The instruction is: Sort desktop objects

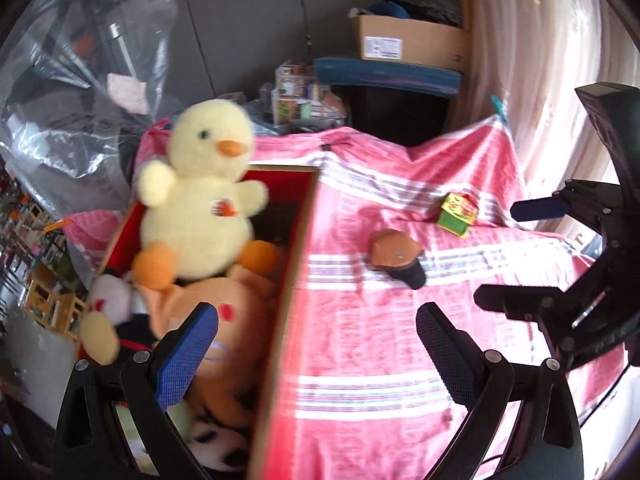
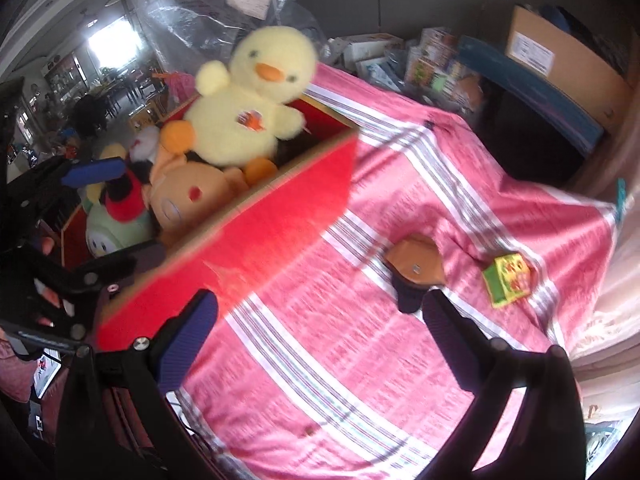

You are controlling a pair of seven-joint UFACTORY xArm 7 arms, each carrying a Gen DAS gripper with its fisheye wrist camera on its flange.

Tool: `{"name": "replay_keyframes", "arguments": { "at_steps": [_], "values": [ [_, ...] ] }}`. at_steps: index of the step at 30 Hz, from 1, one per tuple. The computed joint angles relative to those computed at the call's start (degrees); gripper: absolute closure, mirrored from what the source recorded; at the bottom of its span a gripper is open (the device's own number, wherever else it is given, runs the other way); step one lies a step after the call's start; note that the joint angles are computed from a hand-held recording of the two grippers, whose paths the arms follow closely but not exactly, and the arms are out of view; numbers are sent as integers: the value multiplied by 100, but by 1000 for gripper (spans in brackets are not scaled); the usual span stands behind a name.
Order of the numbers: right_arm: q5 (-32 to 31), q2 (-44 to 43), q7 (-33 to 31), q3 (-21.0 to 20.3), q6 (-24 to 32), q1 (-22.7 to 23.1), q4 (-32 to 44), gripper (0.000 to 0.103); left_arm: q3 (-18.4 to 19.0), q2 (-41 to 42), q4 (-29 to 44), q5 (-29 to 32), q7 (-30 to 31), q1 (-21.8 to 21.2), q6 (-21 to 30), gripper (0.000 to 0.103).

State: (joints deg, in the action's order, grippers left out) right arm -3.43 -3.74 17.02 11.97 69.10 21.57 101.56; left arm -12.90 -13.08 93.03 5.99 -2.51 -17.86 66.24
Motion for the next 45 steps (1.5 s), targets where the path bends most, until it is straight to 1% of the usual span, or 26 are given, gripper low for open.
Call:
{"name": "replay_keyframes", "arguments": {
  "at_steps": [4,8,12,14,17,19,21,23,28,29,31,32,33,38,40,45],
  "values": [
    [478,-873,-368,-336,-298,-294,-1162,1,-313,186,4,203,-494,-167,61,4],
    [760,-1492,-443,-602,-413,-688,-2129,1,-476,464,-207,452,-913,-437,-187,4],
    [839,-1857,-274,-806,-569,-1113,-2961,1,-446,902,-407,569,-1025,-712,-467,4],
    [863,-1982,-100,-867,-656,-1303,-3342,1,-368,1139,-464,477,-1027,-823,-595,4],
    [878,-2018,88,-937,-711,-1513,-3733,1,-249,1496,-454,298,-1029,-947,-726,4],
    [876,-1894,126,-978,-768,-1605,-3818,1,-180,1738,-378,185,-989,-1013,-778,4],
    [891,-1710,172,-1022,-854,-1690,-3852,1,-122,1952,-292,134,-935,-1072,-839,4],
    [936,-1385,233,-1048,-1011,-1747,-3731,1,-59,2165,-169,106,-865,-1110,-900,4],
    [677,-308,373,-1044,-1395,-1878,-2991,2,107,2652,211,-37,-747,-1108,-899,4],
    [614,-107,386,-1057,-1481,-1902,-2838,5,133,2735,273,-90,-724,-1092,-889,4],
    [641,253,441,-1122,-1518,-1968,-2535,24,179,2889,389,-192,-676,-1055,-859,4],
    [673,429,484,-1154,-1506,-2006,-2373,27,196,2945,432,-245,-655,-1036,-843,4],
    [751,582,536,-1183,-1529,-2045,-2244,30,206,2994,465,-312,-628,-1012,-832,4],
    [1393,1116,692,-1213,-1765,-2222,-1861,30,238,3205,654,-495,-509,-965,-805,4],
    [1487,1280,777,-1200,-1771,-2246,-1753,30,251,3258,719,-485,-479,-981,-783,4],
    [1947,1504,815,-1133,-1948,-2341,-1756,44,269,3320,788,-495,-450,-1012,-711,4]
  ]
}}
